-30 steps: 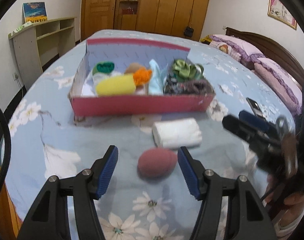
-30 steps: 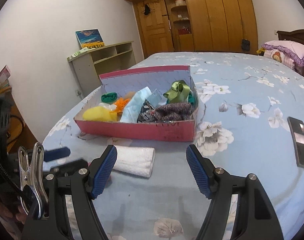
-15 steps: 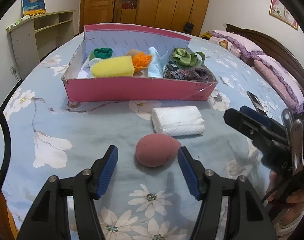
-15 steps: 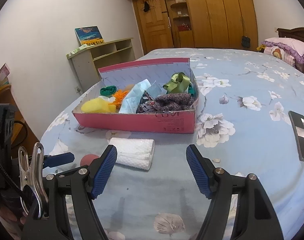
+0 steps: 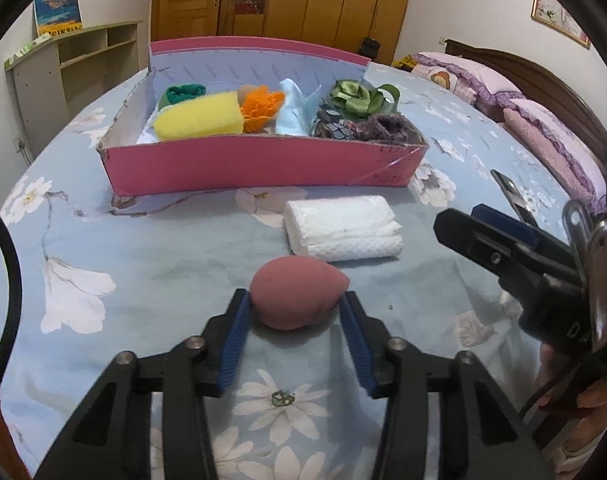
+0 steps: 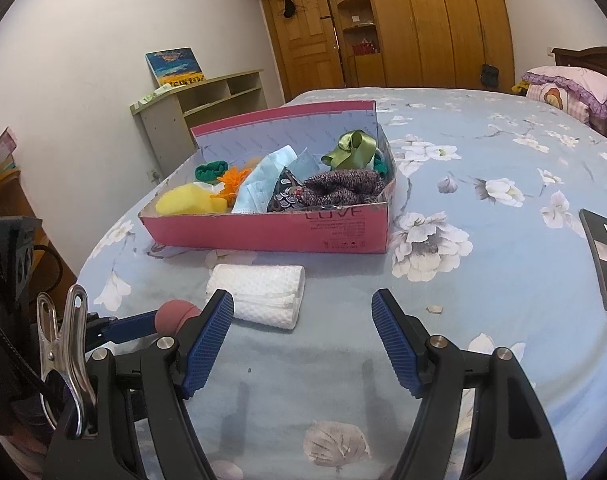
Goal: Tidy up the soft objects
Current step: 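Grasp the pink egg sponge with the left tool while the right tool grasps the white towel roll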
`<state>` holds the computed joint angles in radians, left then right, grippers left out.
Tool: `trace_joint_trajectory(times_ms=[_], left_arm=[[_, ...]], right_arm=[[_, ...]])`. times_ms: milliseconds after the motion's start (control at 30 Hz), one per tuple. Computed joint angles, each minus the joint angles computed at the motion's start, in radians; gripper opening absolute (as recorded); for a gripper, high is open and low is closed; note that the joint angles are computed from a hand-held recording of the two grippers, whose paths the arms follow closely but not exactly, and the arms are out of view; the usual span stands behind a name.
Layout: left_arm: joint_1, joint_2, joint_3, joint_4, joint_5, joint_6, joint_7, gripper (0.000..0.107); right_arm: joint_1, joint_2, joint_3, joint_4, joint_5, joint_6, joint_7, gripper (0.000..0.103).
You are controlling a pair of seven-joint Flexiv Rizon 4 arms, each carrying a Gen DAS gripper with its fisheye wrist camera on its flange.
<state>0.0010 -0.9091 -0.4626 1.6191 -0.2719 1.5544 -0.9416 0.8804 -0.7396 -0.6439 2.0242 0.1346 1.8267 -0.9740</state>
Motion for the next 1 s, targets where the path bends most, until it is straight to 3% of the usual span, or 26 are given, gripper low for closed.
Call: trace_joint_trajectory(times_ms=[367,533,733,1000], left_arm=[[0.067,0.007,-0.065,0.029,-0.006,0.037,0.000,0.043],[0.054,0.014,-0.011,0.023,0.000,0.088,-0.066,0.043],[0.030,0.002,0.060,-0.011,-0.001,0.084,-0.149,0.043],[0.066,-0.025,0.028,-0.017,0.025,0.080,-0.167,0.044]], right_arm=[[-0.009,0.003,0.013,-0.002,-0.009,-0.009,0.005,0.073],[-0.023,0.006,0.030,-0.011,-0.027,-0.024,0.009,0.073],[-0.092,0.010,0.107,-0.049,-0.094,-0.064,0.015,0.073],[-0.209,-0.002,0.219,-0.134,-0.221,-0.155,0.054,0.070]])
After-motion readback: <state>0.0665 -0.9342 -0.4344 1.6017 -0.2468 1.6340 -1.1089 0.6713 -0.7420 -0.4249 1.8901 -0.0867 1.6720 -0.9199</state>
